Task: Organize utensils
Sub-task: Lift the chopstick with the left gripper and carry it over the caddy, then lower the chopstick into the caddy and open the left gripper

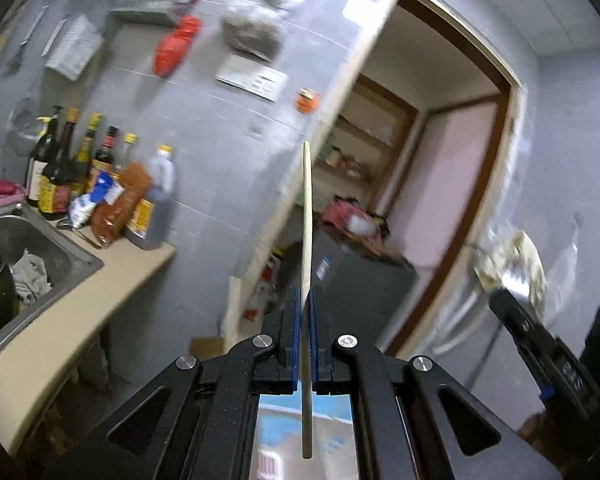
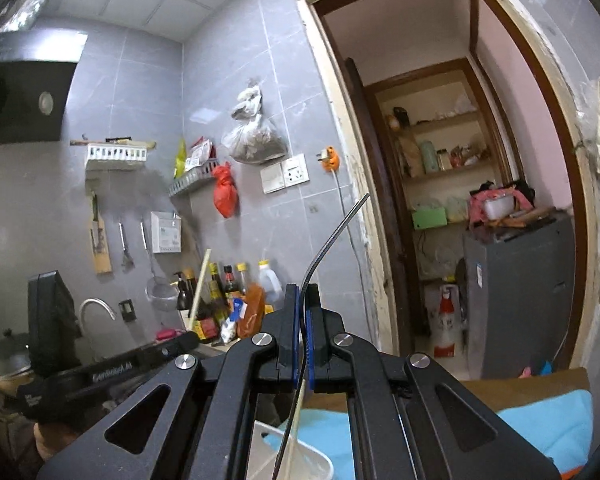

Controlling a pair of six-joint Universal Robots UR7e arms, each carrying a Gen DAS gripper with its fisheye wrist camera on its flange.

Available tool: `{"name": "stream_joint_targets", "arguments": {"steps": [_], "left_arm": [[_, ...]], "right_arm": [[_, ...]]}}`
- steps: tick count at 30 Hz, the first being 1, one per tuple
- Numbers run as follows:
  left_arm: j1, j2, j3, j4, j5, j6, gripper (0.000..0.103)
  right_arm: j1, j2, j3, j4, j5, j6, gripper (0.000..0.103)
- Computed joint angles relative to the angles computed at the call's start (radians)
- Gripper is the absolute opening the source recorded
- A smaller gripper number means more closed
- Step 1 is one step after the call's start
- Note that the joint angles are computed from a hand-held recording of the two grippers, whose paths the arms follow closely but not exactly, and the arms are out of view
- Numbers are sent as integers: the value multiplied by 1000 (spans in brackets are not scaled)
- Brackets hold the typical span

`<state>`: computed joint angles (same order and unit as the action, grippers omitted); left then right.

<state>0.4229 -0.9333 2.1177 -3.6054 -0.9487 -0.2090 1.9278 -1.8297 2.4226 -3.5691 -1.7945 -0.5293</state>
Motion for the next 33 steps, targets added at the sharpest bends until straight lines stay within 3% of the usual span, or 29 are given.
{"name": "stream_joint_targets", "arguments": {"steps": [4,9,21,27,31,33], "left_arm": [[71,12,5,-76,-59,20,2],[108,52,13,-138,-93,40,2],[83,155,53,-317,9,171,2],[81,143,67,-268,19,170,2],[82,104,89,-203,-14,136,2],[82,80,97,-152,-26,110,4]], "right_arm": [[-24,87,19,-112,-13,-36,1],[-67,141,57,-197,-19,-59,1],[-119,215,112,-325,-9,-138,2],[-116,221,120,-299,-22,-150,2],[-112,201,119,-248,-32,-133,3],[-109,184,118,-216,-41,-116,8]]}}
